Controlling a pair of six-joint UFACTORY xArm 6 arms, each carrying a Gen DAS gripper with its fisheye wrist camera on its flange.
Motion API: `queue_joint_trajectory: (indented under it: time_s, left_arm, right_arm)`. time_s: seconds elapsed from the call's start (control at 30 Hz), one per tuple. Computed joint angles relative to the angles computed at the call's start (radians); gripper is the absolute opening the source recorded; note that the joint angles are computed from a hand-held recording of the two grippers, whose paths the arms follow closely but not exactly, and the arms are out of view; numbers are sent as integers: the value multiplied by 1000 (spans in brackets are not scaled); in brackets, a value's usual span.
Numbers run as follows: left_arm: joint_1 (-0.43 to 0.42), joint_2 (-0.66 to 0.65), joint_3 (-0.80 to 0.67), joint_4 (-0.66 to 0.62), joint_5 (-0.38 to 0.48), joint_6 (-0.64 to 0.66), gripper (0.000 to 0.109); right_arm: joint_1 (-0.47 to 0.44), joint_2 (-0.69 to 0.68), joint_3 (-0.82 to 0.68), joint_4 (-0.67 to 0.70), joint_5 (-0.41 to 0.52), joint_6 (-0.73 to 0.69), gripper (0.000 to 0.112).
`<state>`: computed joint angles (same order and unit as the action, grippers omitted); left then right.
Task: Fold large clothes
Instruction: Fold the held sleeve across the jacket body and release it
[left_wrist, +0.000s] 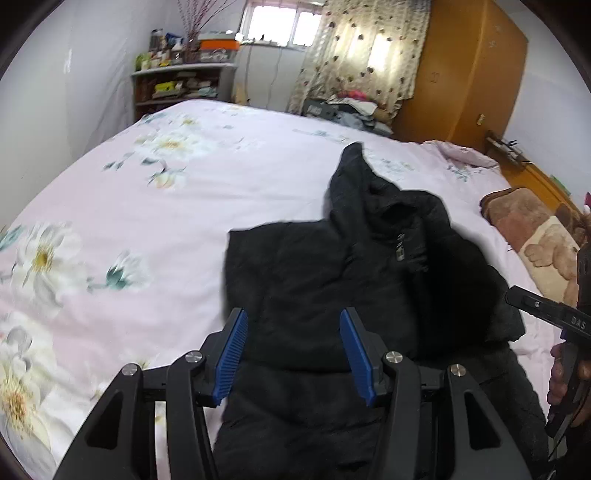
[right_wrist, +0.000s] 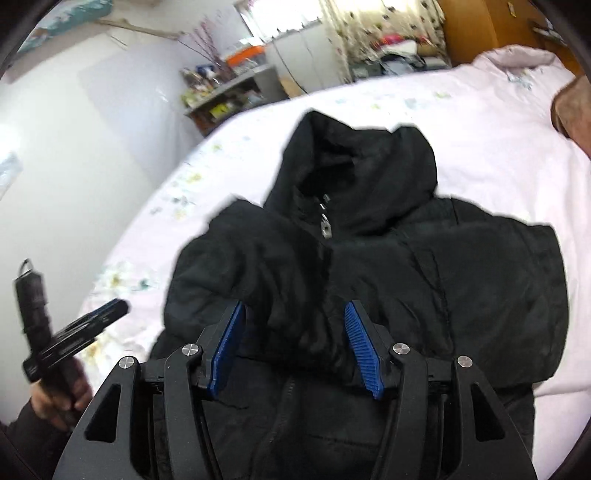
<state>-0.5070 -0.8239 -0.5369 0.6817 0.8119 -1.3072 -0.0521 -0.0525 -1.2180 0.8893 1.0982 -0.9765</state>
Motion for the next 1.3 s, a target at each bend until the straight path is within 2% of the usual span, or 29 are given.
queue_joint_trajectory:
  time_s: [0.1,0.27,0.3,0.33,0.43,0.5,0.53,0.57,0.63,0.73,0.83,0.9,1.03,1.1,1.17,1.23,1.3]
  left_arm:
    - [0,55,-47,19,-37,5,55]
    - [-4,183,-125,22,-132,30,55]
    - [-1,219,-141,18,-170,40,55]
    - [-4,253,-159,18,-197,42,55]
    - [9,385,-208,-7,-330,82,54]
    - [8,477,-249,-21,-366,102,46]
    - [8,523,-270,-36,-367,121,35]
    - [9,576,-296,-67,-347,149,30]
    - [22,642,-315,-81,-333,149,26]
    - [31,684,-324,-34,-324,130,25]
    - [23,702,-336,0,-309,126,25]
    - [28,704,-328,-12,-322,127,25]
    - [20,668,-339,-99,-282,206,25]
    - [36,633,-328,-115,-314,215,25]
    - [49,619,-342,-71,-326,189,25]
    - [57,647,-380,-28,-309,180,25]
    - [70,706,-421,-52,-281,215,25]
  right_arm:
    - [-13,-6,1,42,-16,-24,57]
    - [-39,58,-4,-3,-160,58,57]
    - [-48,70,-1,-17,-194,71,54]
    - [-57,76,0,-27,-211,78,46]
    - [-82,121,-15,-80,-282,125,41]
    - [-99,142,-29,-95,-306,139,37]
    - [-100,157,-37,-102,-325,146,37]
    - [-99,180,-49,-115,-343,164,37]
    - [-96,221,-73,-151,-342,199,37]
    - [-79,268,-90,-203,-331,212,35]
    - [-51,289,-69,-220,-387,193,34]
    - [-46,307,-74,-209,-403,188,33]
    - [-45,288,-94,-272,-382,223,32]
    - [-64,269,-107,-218,-362,180,32]
    - [-75,263,-139,-167,-368,154,32]
    - [-72,305,-217,-177,-368,181,32]
    - [-59,364,-293,-218,-377,219,32]
